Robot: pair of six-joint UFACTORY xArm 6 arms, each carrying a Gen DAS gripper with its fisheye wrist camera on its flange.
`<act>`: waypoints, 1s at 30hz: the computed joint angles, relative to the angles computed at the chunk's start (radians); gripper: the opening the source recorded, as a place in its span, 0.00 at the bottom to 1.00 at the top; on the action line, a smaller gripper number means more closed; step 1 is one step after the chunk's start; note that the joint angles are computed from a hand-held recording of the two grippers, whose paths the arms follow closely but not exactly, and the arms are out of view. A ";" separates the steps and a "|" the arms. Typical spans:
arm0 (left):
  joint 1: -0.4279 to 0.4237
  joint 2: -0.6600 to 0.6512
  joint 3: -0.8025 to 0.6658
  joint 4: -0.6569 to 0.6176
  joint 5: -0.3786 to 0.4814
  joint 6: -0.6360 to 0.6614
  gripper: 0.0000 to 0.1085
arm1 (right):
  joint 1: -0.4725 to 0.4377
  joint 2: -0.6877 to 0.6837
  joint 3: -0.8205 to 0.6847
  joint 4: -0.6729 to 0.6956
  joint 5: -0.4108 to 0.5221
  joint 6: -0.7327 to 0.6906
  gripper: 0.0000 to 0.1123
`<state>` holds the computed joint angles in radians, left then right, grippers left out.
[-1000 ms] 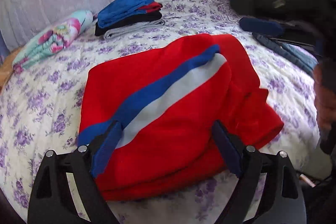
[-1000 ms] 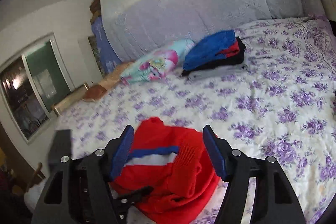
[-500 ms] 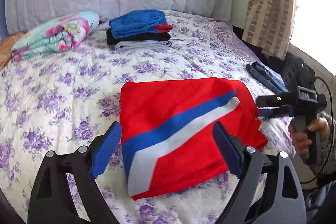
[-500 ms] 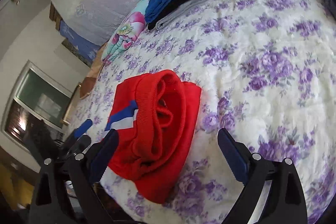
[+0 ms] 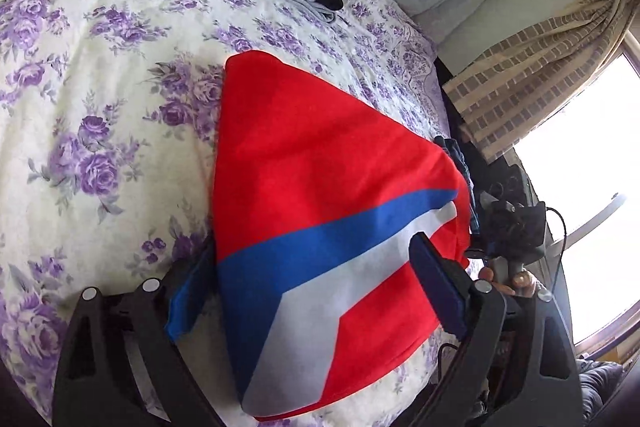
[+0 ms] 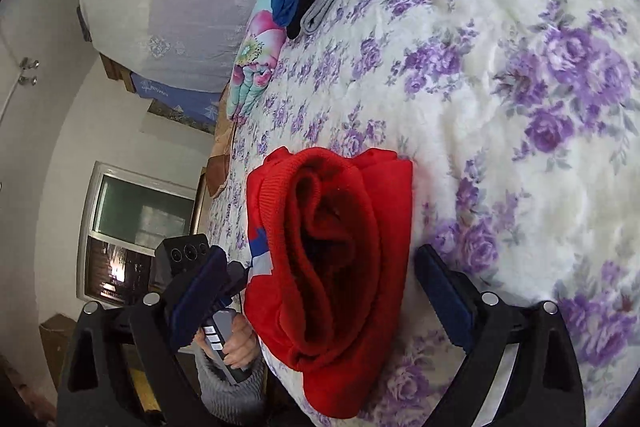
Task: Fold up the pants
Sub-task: 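Grasp the folded red pants with both grippers and lift them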
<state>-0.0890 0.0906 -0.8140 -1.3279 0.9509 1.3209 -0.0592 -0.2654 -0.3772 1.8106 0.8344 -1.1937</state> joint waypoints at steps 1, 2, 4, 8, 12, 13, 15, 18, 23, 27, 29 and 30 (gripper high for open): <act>0.005 -0.001 0.003 0.004 0.010 0.012 0.82 | 0.019 0.001 -0.007 0.005 -0.024 -0.014 0.78; 0.011 -0.001 0.004 0.004 0.022 0.024 0.82 | 0.033 0.003 -0.011 0.008 -0.040 -0.028 0.69; 0.002 -0.016 0.023 -0.006 0.007 0.050 0.81 | 0.057 0.010 -0.008 0.050 -0.087 -0.064 0.51; 0.009 0.010 0.002 -0.022 0.033 0.016 0.43 | 0.032 0.015 0.016 0.125 -0.048 -0.167 0.40; 0.013 0.009 -0.022 -0.033 0.060 -0.019 0.26 | 0.089 -0.015 0.003 0.131 -0.156 -0.186 0.36; -0.001 -0.013 -0.016 -0.033 0.039 -0.016 0.24 | 0.094 -0.028 -0.004 0.106 -0.175 -0.166 0.35; -0.033 -0.061 -0.012 -0.026 -0.006 -0.016 0.22 | 0.114 -0.070 -0.017 0.080 -0.232 -0.166 0.34; -0.092 -0.108 -0.058 -0.008 -0.081 -0.059 0.22 | 0.131 -0.123 -0.069 0.024 -0.314 -0.143 0.33; -0.163 -0.084 -0.284 0.050 -0.162 -0.175 0.22 | 0.099 -0.116 -0.267 -0.163 -0.399 -0.043 0.33; -0.200 0.053 -0.577 0.171 -0.202 -0.354 0.22 | 0.076 0.004 -0.503 -0.339 -0.458 0.087 0.33; -0.213 0.144 -0.736 0.231 -0.223 -0.437 0.22 | 0.069 0.093 -0.635 -0.421 -0.479 0.146 0.33; -0.219 0.190 -0.811 0.258 -0.232 -0.472 0.22 | 0.062 0.138 -0.699 -0.456 -0.484 0.173 0.33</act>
<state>-0.3080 0.2802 -1.6254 -1.0697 0.7188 0.8485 0.0024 -0.1272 -1.0761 1.3549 0.3505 -1.0205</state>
